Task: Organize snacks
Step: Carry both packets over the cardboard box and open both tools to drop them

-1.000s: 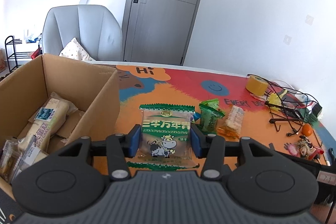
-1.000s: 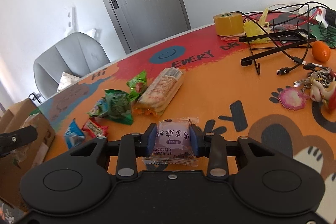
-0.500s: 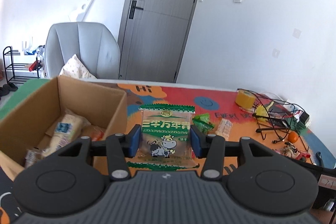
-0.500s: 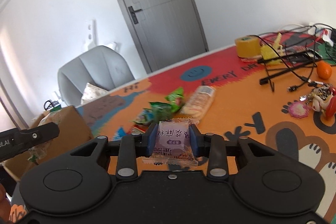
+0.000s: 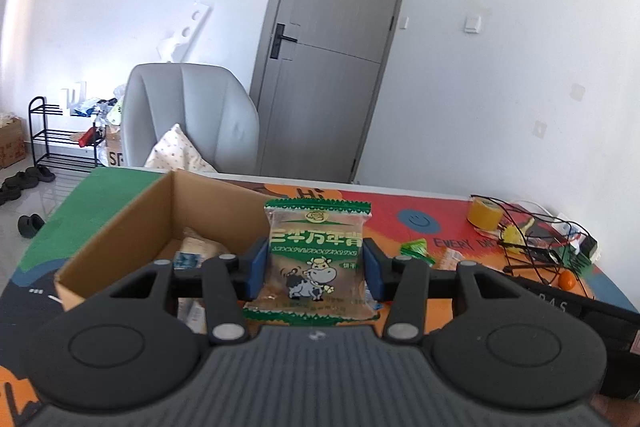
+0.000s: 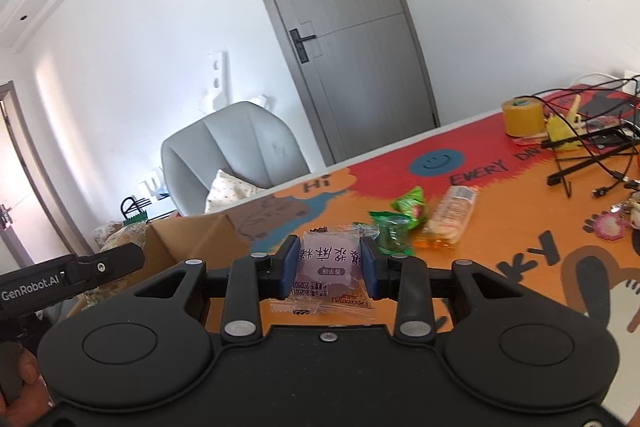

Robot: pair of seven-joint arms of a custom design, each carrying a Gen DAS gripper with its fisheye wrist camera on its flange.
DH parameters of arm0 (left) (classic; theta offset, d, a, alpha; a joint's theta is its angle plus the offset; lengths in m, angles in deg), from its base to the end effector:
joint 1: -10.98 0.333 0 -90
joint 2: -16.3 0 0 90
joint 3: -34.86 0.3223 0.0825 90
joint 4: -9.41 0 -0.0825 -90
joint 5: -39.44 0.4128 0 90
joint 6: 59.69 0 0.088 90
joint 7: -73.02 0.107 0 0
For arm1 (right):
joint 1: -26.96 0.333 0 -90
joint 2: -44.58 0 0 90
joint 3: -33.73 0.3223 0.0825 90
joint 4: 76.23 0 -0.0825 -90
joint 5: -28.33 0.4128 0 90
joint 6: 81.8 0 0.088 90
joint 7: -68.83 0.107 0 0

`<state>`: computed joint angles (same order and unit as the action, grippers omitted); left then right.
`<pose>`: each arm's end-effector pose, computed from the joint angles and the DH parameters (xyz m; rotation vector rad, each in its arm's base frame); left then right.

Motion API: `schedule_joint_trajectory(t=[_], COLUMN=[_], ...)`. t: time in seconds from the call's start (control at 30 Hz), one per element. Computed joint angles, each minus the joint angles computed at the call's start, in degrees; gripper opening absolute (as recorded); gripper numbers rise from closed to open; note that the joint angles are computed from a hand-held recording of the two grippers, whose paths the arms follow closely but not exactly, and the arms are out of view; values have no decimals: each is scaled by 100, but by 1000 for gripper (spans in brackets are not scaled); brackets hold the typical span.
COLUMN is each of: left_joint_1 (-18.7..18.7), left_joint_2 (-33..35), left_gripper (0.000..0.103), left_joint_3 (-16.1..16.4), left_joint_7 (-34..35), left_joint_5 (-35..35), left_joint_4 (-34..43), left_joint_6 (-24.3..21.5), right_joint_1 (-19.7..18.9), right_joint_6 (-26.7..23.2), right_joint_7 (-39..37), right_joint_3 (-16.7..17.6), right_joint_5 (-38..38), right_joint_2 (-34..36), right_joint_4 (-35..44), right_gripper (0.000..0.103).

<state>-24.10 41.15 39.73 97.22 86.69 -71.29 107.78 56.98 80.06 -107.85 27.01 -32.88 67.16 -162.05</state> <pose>0.6262 -0.4345 0.5667 -1.5005 1.6895 -1.3040 0.6623 0.3501 0.5288 -1.2278 1.6810 -0.6830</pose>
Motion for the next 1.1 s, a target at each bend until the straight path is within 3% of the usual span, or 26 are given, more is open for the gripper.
schedule_joint_trajectory(t=[0.2, 0.73, 1.1], left_joint_1=[57, 682, 923], left_joint_2=[-286, -591, -449], left_gripper=[48, 48, 48], left_joint_3=[109, -177, -246], left_joint_7=[-377, -881, -461], left_joint_5=[327, 707, 269], left_joint_4=[-357, -769, -653], left_joint_6=[103, 33, 26], right_joint_1=[79, 338, 151], right_joint_6=[11, 155, -218], right_joint_7=[-273, -1652, -3641], right_joint_3=[45, -12, 502], right_joint_5=[141, 1369, 3165], right_joint_2=[211, 1147, 2605], right_joint_4=[370, 1662, 3849], right_gripper=[34, 34, 34])
